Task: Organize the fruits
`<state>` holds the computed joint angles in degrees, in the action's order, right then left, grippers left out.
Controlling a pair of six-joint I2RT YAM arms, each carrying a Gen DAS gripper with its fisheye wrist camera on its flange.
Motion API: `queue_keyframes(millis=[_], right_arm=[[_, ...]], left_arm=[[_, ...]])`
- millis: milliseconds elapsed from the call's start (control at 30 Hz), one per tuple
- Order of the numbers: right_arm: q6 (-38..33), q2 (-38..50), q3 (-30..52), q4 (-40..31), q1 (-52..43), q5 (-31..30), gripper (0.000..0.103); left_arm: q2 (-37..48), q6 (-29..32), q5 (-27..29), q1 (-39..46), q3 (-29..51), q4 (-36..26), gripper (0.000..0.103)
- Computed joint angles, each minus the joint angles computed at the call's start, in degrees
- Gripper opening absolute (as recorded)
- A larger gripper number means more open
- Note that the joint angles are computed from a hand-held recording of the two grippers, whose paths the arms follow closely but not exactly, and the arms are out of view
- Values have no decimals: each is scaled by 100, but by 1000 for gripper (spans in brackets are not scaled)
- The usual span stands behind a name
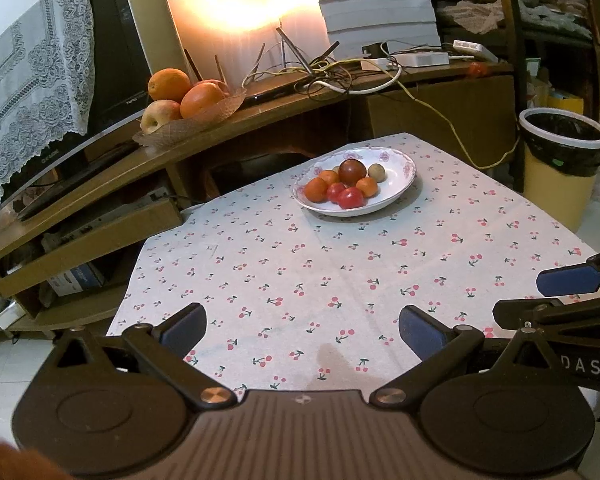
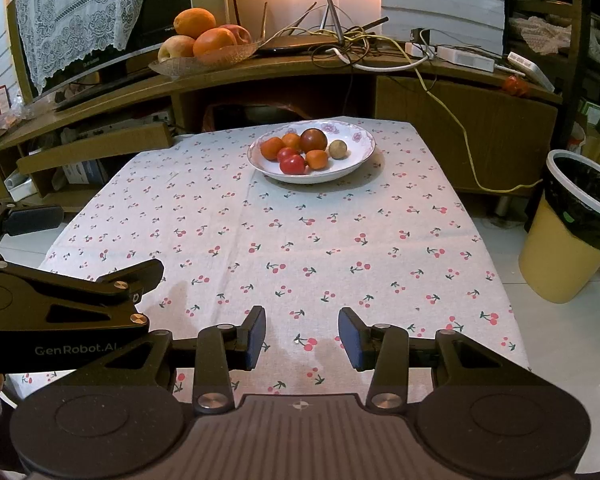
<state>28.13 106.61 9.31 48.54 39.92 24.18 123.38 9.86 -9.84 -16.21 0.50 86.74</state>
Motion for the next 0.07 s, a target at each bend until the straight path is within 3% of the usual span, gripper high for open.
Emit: queue_keyframes(millis=[67], right_arm=[[3,2,0,0,7,5,44]], left_arm=[[13,-8,-10,-5,-2,18,103]])
